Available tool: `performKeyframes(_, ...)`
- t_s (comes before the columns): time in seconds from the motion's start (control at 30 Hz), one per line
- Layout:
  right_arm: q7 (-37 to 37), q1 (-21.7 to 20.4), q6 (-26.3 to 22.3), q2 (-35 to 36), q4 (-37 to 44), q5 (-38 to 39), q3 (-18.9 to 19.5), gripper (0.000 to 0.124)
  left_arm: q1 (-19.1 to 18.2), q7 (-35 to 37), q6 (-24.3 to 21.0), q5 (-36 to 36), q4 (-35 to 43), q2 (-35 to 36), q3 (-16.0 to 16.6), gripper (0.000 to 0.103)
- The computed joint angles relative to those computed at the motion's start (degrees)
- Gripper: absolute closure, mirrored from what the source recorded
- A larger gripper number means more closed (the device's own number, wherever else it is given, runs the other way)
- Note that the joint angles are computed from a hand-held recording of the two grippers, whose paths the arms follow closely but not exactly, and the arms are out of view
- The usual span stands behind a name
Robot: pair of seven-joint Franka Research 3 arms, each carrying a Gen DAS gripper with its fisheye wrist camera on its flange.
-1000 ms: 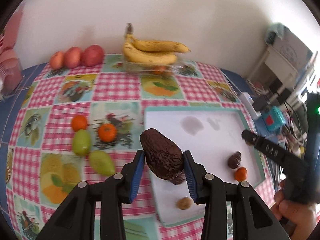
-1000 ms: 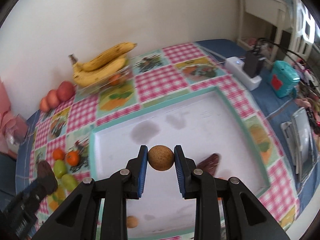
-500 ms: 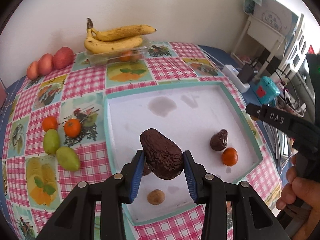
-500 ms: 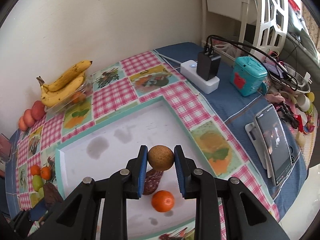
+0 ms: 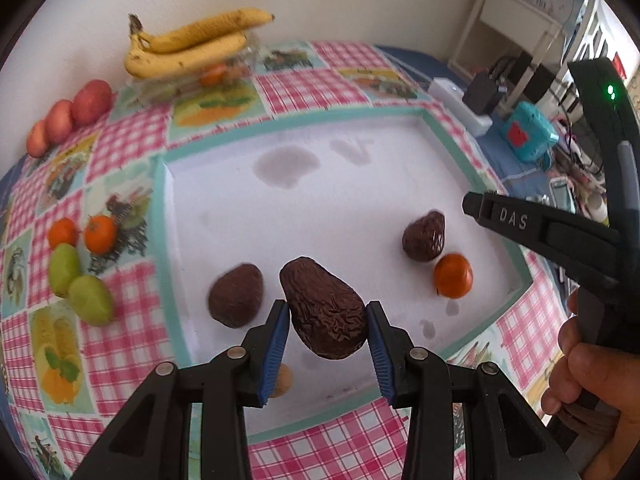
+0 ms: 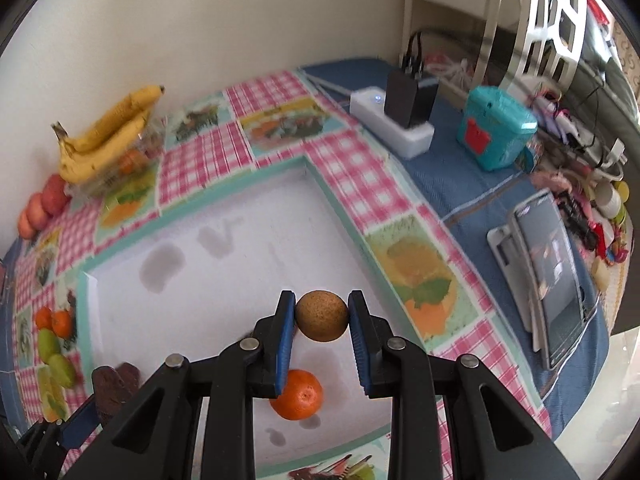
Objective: Organize fruits
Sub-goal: 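Lower both fruits into the tray and open the right then left gripper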
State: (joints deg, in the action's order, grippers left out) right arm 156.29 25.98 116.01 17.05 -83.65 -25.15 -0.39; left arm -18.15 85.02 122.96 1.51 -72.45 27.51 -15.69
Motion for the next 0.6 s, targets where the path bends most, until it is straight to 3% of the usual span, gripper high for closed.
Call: performKeyframes(0.6, 0.1, -1.4, -0.1, 0.2, -3.7, 4.6, 0.1, 0.096, -1.5, -0.2, -4.2, 1.9, 3.3, 3.3, 0.4, 0.061)
